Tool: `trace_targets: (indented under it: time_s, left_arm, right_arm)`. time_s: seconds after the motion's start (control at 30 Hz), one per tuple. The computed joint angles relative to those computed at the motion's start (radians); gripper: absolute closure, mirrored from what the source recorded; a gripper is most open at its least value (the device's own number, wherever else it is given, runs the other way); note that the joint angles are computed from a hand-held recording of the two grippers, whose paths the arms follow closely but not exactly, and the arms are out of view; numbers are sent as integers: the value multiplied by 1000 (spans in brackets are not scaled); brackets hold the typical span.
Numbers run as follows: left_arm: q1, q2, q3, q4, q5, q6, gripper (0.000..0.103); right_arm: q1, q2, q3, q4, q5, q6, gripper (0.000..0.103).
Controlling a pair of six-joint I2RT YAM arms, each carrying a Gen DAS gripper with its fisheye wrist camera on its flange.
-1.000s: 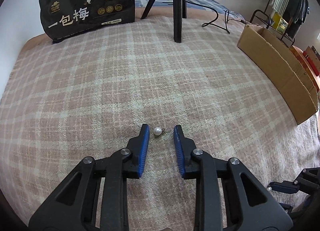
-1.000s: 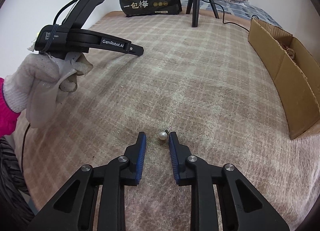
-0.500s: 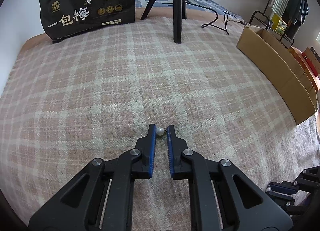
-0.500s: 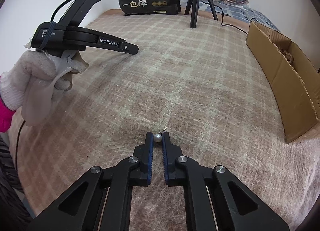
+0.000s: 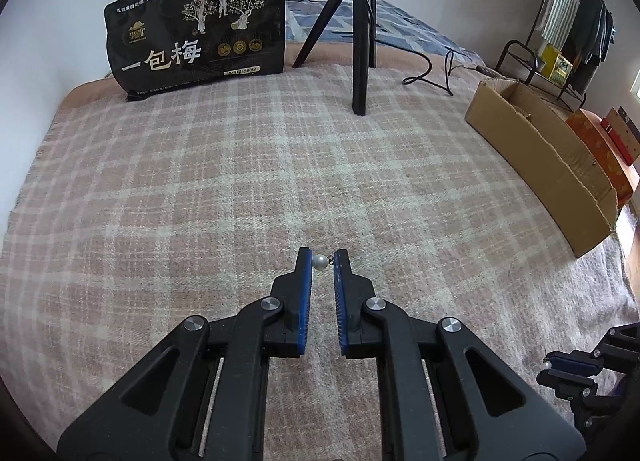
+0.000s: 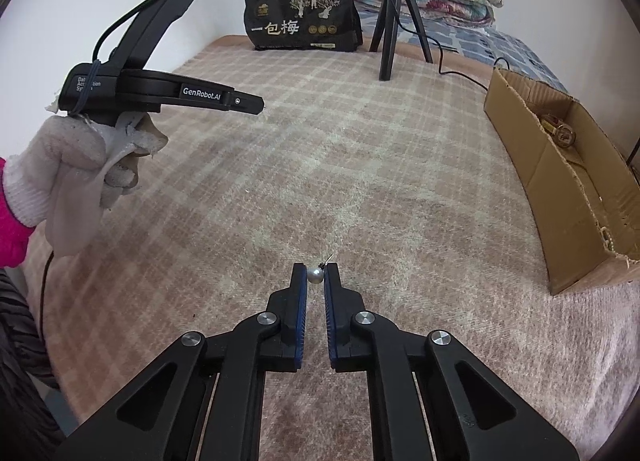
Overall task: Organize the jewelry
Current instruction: 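Lift and carry the pearl earring over the cardboard box with the right tool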
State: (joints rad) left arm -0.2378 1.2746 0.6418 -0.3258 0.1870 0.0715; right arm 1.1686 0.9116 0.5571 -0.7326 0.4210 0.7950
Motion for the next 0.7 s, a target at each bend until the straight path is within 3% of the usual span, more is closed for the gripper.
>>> trace_targets:
  time_s: [0.33, 0.7]
  left_arm:
    - [-92, -143, 54, -93, 18, -75, 94]
    - [-279, -136, 146, -106, -57, -176, 94]
  right_arm:
    - [-15, -155, 73, -175, 106, 1, 96]
    - [-331, -361, 99, -255, 49, -199, 96]
